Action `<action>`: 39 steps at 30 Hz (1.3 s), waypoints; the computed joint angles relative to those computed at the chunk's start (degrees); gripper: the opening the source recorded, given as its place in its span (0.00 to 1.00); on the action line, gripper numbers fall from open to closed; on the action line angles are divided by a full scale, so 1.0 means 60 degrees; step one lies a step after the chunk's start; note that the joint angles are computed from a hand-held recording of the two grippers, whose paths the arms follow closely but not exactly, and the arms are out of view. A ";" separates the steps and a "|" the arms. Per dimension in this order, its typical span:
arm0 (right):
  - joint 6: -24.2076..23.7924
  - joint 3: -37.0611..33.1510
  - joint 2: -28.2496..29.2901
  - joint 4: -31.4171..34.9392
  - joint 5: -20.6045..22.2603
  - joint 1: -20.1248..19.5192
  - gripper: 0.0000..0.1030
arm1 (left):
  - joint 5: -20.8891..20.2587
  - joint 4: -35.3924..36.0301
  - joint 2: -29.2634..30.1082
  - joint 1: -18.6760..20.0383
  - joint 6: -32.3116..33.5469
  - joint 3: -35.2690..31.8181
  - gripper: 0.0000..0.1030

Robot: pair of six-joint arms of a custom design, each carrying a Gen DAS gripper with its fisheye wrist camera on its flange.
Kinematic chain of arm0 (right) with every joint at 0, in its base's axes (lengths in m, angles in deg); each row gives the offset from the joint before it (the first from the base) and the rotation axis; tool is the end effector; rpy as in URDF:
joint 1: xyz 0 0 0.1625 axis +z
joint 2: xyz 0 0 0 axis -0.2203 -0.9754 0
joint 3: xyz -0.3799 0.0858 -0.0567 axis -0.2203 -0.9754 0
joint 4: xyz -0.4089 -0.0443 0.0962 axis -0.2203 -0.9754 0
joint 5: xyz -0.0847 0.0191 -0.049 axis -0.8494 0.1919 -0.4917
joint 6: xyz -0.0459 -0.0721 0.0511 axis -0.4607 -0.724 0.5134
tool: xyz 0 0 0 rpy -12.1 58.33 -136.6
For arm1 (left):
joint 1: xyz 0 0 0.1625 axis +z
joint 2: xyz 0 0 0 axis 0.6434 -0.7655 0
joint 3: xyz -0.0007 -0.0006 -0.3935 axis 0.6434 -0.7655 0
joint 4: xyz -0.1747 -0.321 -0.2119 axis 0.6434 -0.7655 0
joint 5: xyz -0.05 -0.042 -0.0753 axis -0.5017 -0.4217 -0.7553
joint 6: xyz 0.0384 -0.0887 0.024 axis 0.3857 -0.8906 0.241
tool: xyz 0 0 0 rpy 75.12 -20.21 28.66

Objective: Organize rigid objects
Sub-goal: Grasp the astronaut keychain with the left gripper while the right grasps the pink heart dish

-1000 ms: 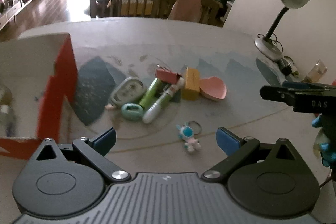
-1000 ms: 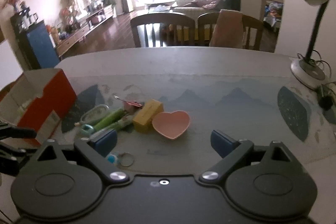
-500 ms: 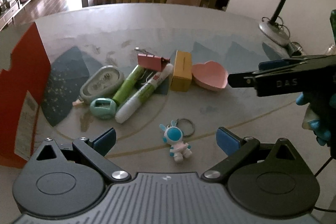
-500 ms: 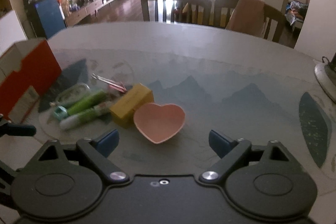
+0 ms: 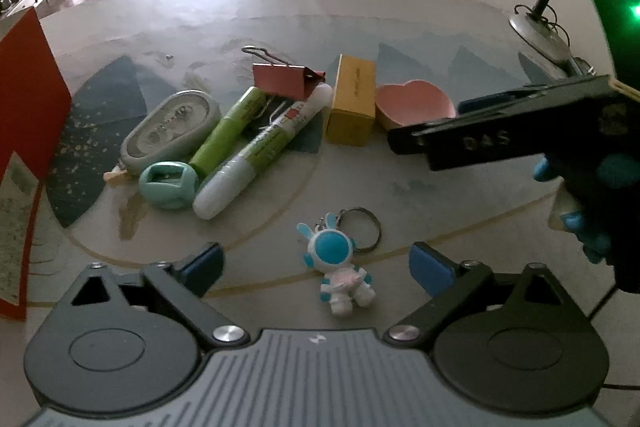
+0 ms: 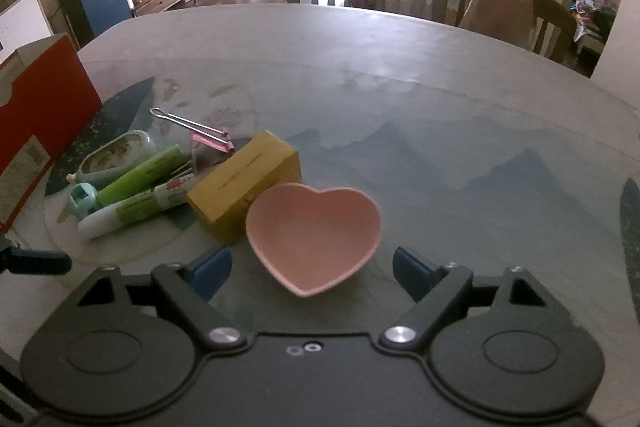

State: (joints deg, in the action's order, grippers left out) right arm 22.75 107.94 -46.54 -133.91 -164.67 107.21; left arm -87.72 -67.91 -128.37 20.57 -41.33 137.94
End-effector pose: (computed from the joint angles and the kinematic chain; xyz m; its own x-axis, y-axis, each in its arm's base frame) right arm 0.1262 -0.6981 0.1218 -0.7469 0.0981 0.6576 -0.3260 0.8080 -0.4907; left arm -0.2026 -0.7137 0.0681 -0.6335 0.6435 -0.4297 0.7214 0.6920 -0.0270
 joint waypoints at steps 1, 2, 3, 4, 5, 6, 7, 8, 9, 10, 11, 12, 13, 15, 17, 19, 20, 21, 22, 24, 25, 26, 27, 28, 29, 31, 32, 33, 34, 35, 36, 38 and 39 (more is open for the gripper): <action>-0.0029 -0.0060 0.0043 0.0034 0.0008 -0.0016 0.84 | -0.0005 0.0098 0.0009 0.0006 -0.0018 -0.0024 0.84; -0.0074 -0.0124 0.0095 0.0061 0.0003 -0.0026 0.83 | -0.0010 0.0129 -0.0001 0.0012 0.0001 -0.0022 0.83; -0.0128 -0.0165 0.0132 0.0067 -0.0002 -0.0033 0.82 | -0.0019 0.0099 -0.0005 0.0010 0.0054 -0.0006 0.82; -0.0183 -0.0172 0.0153 0.0035 -0.0017 -0.0034 0.81 | -0.0055 0.0092 -0.0015 0.0016 0.0080 0.0002 0.80; -0.0247 -0.0200 0.0192 -0.0010 -0.0041 -0.0031 0.80 | -0.0037 0.0040 -0.0026 0.0004 0.0124 0.0037 0.78; -0.0316 -0.0212 0.0215 -0.0063 -0.0041 -0.0033 0.80 | 0.0005 -0.0035 -0.0030 -0.0017 0.0191 0.0086 0.75; -0.0360 -0.0238 0.0246 -0.0104 -0.0046 -0.0034 0.80 | 0.0024 -0.0090 -0.0038 -0.0030 0.0263 0.0126 0.71; -0.0406 -0.0228 0.0256 -0.0162 -0.0042 -0.0044 0.78 | 0.0003 -0.0113 -0.0057 -0.0038 0.0332 0.0160 0.69; -0.0444 -0.0222 0.0263 -0.0209 -0.0035 -0.0048 0.78 | -0.0032 -0.0117 -0.0067 -0.0045 0.0388 0.0177 0.61; -0.0497 -0.0224 0.0277 -0.0264 -0.0039 -0.0051 0.77 | -0.0063 -0.0110 -0.0071 -0.0055 0.0429 0.0187 0.55; -0.0538 -0.0211 0.0286 -0.0318 -0.0046 -0.0051 0.77 | -0.0090 -0.0077 -0.0081 -0.0063 0.0462 0.0193 0.53; -0.0553 -0.0217 0.0300 -0.0337 -0.0055 -0.0049 0.77 | -0.0130 -0.0022 -0.0100 -0.0070 0.0498 0.0208 0.51; -0.0577 -0.0226 0.0325 -0.0384 -0.0080 -0.0043 0.75 | -0.0152 0.0010 -0.0101 -0.0075 0.0527 0.0211 0.48; -0.0647 -0.0222 0.0360 -0.0539 -0.0149 -0.0024 0.70 | -0.0081 -0.0011 -0.0109 -0.0107 0.0547 0.0248 0.43; -0.0622 -0.0168 0.0323 -0.0570 -0.0103 -0.0032 0.69 | -0.0094 0.0020 -0.0103 -0.0096 0.0462 0.0216 0.37; -0.0610 -0.0093 0.0296 -0.0641 -0.0093 -0.0028 0.69 | -0.0121 0.0098 -0.0095 -0.0076 0.0359 0.0155 0.35; -0.0658 -0.0062 0.0305 -0.0703 -0.0138 -0.0014 0.69 | -0.0154 0.0144 -0.0096 -0.0064 0.0332 0.0131 0.35; -0.0692 -0.0022 0.0305 -0.0759 -0.0164 0.0000 0.69 | -0.0197 0.0203 -0.0112 -0.0052 0.0297 0.0120 0.35; -0.0678 -0.0005 0.0310 -0.0776 -0.0179 0.0014 0.69 | -0.0231 0.0255 -0.0125 -0.0042 0.0248 0.0107 0.35; -0.0607 0.0149 0.0270 -0.0922 -0.0230 0.0052 0.69 | -0.0239 0.0316 -0.0147 -0.0032 0.0189 0.0095 0.35; -0.0545 0.0231 0.0242 -0.0979 -0.0247 0.0067 0.69 | -0.0230 0.0329 -0.0163 -0.0033 0.0181 0.0099 0.35; -0.0458 0.0360 0.0185 -0.1055 -0.0271 0.0093 0.69 | -0.0237 0.0329 -0.0186 -0.0030 0.0166 0.0106 0.34; -0.0397 0.0476 0.0135 -0.1130 -0.0308 0.0121 0.69 | -0.0241 0.0307 -0.0212 -0.0030 0.0150 0.0123 0.27; -0.0334 0.0596 0.0084 -0.1193 -0.0346 0.0155 0.69 | -0.0269 0.0321 -0.0227 -0.0019 0.0154 0.0113 0.23; -0.0257 0.0746 0.0008 -0.1244 -0.0391 0.0199 0.69 | -0.0331 0.0397 -0.0247 -0.0005 0.0105 0.0079 0.23; -0.0178 0.0988 -0.0113 -0.1356 -0.0483 0.0292 0.69 | -0.0374 0.0401 -0.0301 0.0008 0.0047 0.0077 0.23; -0.0138 0.1136 -0.0182 -0.1443 -0.0533 0.0353 0.69 | -0.0412 0.0434 -0.0334 0.0020 0.0035 0.0079 0.23; -0.0065 0.1261 -0.0251 -0.1491 -0.0556 0.0403 0.69 | -0.0427 0.0453 -0.0366 0.0028 0.0028 0.0094 0.23; 0.0036 0.1369 -0.0302 -0.1531 -0.0577 0.0457 0.69 | -0.0412 0.0485 -0.0393 0.0029 0.0015 0.0108 0.23; 0.0147 0.1488 -0.0361 -0.1589 -0.0615 0.0519 0.69 | -0.0414 0.0503 -0.0424 0.0034 -0.0008 0.0123 0.23; 0.0261 0.1607 -0.0419 -0.1638 -0.0672 0.0591 0.69 | -0.0440 0.0481 -0.0464 0.0035 -0.0027 0.0142 0.23; 0.0429 0.1805 -0.0512 -0.1726 -0.0789 0.0755 0.69 | -0.0540 0.0424 -0.0546 0.0041 -0.0052 0.0165 0.23; 0.0466 0.1893 -0.0557 -0.1784 -0.0837 0.0844 0.69 | -0.0617 0.0398 -0.0618 0.0054 -0.0051 0.0189 0.23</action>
State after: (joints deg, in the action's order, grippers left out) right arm 25.55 119.30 -49.88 -144.61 -169.69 112.27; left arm -91.42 -65.52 -132.08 20.90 -41.64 139.07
